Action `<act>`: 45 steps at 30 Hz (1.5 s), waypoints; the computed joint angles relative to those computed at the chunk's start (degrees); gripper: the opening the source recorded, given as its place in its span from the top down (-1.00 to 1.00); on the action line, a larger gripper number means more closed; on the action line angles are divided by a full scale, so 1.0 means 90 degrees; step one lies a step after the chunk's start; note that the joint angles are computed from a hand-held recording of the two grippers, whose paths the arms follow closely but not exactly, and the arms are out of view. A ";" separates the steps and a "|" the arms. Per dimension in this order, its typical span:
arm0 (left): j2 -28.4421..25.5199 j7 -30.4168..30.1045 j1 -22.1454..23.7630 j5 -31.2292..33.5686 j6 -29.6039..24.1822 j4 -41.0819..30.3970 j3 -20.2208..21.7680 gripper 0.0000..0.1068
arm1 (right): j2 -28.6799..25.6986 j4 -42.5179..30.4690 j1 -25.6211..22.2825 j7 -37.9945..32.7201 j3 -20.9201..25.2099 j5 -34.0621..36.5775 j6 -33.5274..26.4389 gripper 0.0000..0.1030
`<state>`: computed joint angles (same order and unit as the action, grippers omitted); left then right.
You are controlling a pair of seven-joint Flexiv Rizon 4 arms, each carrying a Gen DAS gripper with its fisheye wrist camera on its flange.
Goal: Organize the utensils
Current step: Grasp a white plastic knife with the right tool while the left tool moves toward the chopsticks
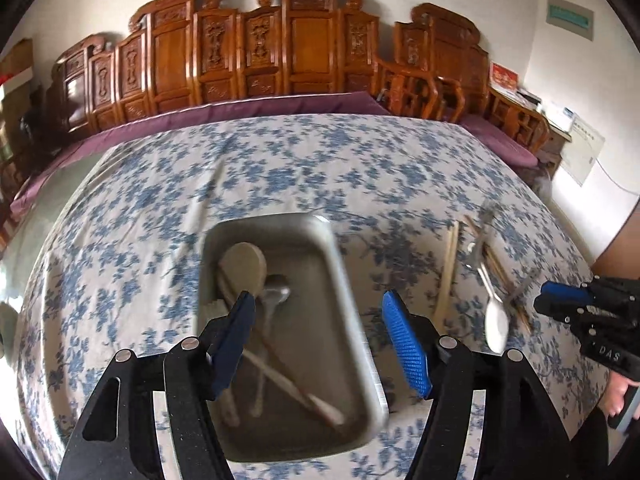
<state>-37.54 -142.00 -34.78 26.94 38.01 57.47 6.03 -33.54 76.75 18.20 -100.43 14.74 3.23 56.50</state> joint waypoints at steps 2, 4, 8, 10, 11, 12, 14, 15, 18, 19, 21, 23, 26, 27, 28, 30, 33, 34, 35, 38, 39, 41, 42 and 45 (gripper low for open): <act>-0.0129 0.0099 -0.0025 -0.0015 -0.0043 -0.0190 -0.0045 -0.19 | 0.0021 0.0117 -0.0086 0.0039 -0.0043 0.0059 0.0111 0.29; -0.0280 0.0202 -0.0070 -0.0044 -0.0093 -0.0404 -0.0070 -0.19 | -0.0001 0.0160 -0.0129 0.0106 -0.0060 0.0089 0.0145 0.25; -0.0534 0.0325 -0.0155 -0.0138 -0.0147 -0.0751 -0.0065 -0.19 | -0.0097 0.0166 -0.0183 0.0182 -0.0036 0.0145 0.0206 0.25; -0.0631 0.0371 -0.0212 -0.0162 -0.0169 -0.0886 -0.0039 -0.19 | -0.0202 0.0051 -0.0226 0.0142 0.0032 0.0193 0.0178 0.25; -0.0670 0.0400 -0.0233 -0.0178 -0.0177 -0.0933 -0.0031 -0.19 | -0.0256 -0.0025 -0.0222 0.0147 0.0056 0.0212 0.0146 0.25; -0.0696 0.0405 -0.0261 -0.0177 -0.0187 -0.0965 -0.0006 -0.19 | -0.0327 -0.0116 -0.0229 0.0134 0.0089 0.0249 0.0122 0.25; -0.0721 0.0363 -0.0314 -0.0145 -0.0138 -0.0981 0.0048 -0.19 | -0.0464 -0.0300 -0.0212 0.0124 0.0132 0.0300 0.0088 0.25; -0.0729 0.0377 -0.0312 -0.0165 -0.0087 -0.0969 0.0035 -0.19 | -0.0540 -0.0399 -0.0197 0.0118 0.0147 0.0319 0.0070 0.25; -0.0788 0.0391 -0.0326 -0.0207 -0.0093 -0.1037 0.0047 -0.19 | -0.0782 -0.0764 -0.0141 0.0133 0.0178 0.0353 -0.0205 0.25; -0.0798 0.0414 -0.0322 -0.0230 -0.0089 -0.1043 0.0041 -0.19 | -0.0806 -0.0787 -0.0071 0.0159 0.0115 0.0300 -0.0186 0.25; -0.0886 0.0513 -0.0322 -0.0270 -0.0134 -0.1171 0.0030 -0.19 | -0.0851 -0.0809 0.0062 0.0260 -0.0037 0.0134 -0.0216 0.25; -0.0960 0.0592 -0.0344 -0.0282 -0.0194 -0.1290 0.0046 -0.19 | -0.0927 -0.0877 0.0072 0.0285 -0.0040 0.0099 -0.0292 0.25; -0.1020 0.0655 -0.0351 -0.0342 -0.0226 -0.1356 0.0042 -0.19 | -0.1061 -0.1072 -0.0012 0.0216 0.0096 0.0237 -0.0471 0.25; -0.1034 0.0683 -0.0356 -0.0357 -0.0245 -0.1370 0.0044 -0.19 | -0.1099 -0.1133 -0.0018 0.0194 0.0118 0.0270 -0.0538 0.25; -0.1050 0.0704 -0.0363 -0.0367 -0.0269 -0.1394 0.0050 -0.19 | -0.1123 -0.1167 -0.0016 0.0179 0.0121 0.0294 -0.0584 0.25; -0.1065 0.0732 -0.0374 -0.0380 -0.0304 -0.1402 0.0062 -0.19 | -0.1185 -0.1254 0.0018 0.0192 0.0099 0.0319 -0.0654 0.25; -0.1078 0.0722 -0.0381 -0.0397 -0.0338 -0.1402 0.0076 -0.19 | -0.1155 -0.1172 0.0089 0.0158 0.0047 0.0283 -0.0553 0.36; -0.1089 0.0724 -0.0380 -0.0407 -0.0354 -0.1410 0.0074 -0.19 | -0.1136 -0.1133 0.0103 0.0150 0.0037 0.0273 -0.0502 0.43; -0.1103 0.0730 -0.0382 -0.0411 -0.0368 -0.1428 0.0074 -0.19 | -0.1138 -0.1129 0.0111 0.0152 0.0031 0.0264 -0.0488 0.44; -0.1148 0.0759 -0.0400 -0.0419 -0.0438 -0.1480 0.0075 -0.19 | -0.1111 -0.1094 0.0073 0.0158 0.0046 0.0297 -0.0414 0.55; -0.1165 0.0772 -0.0401 -0.0427 -0.0462 -0.1504 0.0071 -0.19 | -0.1096 -0.1095 0.0032 0.0147 0.0081 0.0347 -0.0387 0.57; -0.1185 0.0794 -0.0411 -0.0437 -0.0490 -0.1521 0.0066 -0.19 | -0.1067 -0.1125 -0.0062 0.0085 0.0174 0.0464 -0.0406 0.62; -0.1189 0.0810 -0.0411 -0.0443 -0.0499 -0.1525 0.0064 -0.19 | -0.1054 -0.1153 -0.0112 0.0047 0.0224 0.0536 -0.0437 0.64; -0.1250 0.0901 -0.0411 -0.0473 -0.0564 -0.1606 0.0043 -0.19 | -0.0949 -0.1127 -0.0214 -0.0061 0.0309 0.0728 -0.0473 0.68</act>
<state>-48.79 -133.89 -38.49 22.68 32.93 43.02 6.42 -42.09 66.61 16.27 -100.98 17.52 9.78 52.25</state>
